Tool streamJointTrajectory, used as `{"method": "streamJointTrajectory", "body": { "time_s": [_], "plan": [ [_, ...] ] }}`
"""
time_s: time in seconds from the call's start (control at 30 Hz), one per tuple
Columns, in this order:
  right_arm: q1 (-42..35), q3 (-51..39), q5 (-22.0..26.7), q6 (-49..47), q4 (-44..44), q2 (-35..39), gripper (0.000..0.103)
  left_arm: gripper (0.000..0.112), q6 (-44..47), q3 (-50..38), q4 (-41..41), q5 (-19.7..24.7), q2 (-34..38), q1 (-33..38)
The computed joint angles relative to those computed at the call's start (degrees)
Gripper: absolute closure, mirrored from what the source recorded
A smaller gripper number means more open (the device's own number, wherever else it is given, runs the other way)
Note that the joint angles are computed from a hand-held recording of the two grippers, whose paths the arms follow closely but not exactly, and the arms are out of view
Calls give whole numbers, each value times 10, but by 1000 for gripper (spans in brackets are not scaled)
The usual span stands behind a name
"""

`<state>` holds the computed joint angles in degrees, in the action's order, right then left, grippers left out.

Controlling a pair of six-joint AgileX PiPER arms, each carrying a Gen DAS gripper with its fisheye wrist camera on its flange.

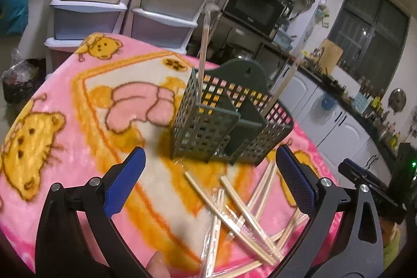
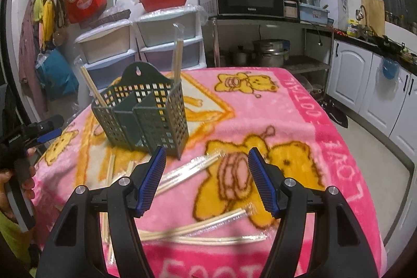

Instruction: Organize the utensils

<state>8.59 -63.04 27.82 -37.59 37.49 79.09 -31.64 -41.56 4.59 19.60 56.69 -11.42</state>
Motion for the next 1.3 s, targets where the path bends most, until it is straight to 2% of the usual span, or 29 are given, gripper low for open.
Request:
{"method": "streamJointTrajectory", "body": {
  "time_s": [0.2, 0.37, 0.67, 0.73, 0.87, 1.0, 1.03, 1.17, 1.3],
  "plan": [
    [-10, 15, 5, 7, -14, 11, 40, 20, -24, -7, 27, 21, 39, -16],
    [-20, 23, 18, 7, -21, 28, 40, 20, 10, -5, -4, 23, 65, -15],
    [-26, 22, 27, 28, -35, 61, 40, 21, 233, -15, -213, 39, 121, 22],
    [-28, 20, 27, 33, -37, 68, 40, 25, 287, -20, -266, 51, 134, 39],
    [-38, 11, 30, 37, -32, 91, 40, 30, 323, -36, -305, 70, 165, 68],
    [-42, -3, 31, 48, -40, 114, 41, 38, 304, -58, -288, 81, 193, 80],
    [-42, -7, 32, 53, -44, 120, 43, 42, 287, -65, -272, 82, 199, 78],
    [-45, -24, 44, 69, -55, 145, 48, 47, 234, -91, -217, 89, 223, 73],
    [-44, -29, 46, 80, -64, 155, 54, 52, 137, -118, -122, 96, 250, 50]
  ]
}}
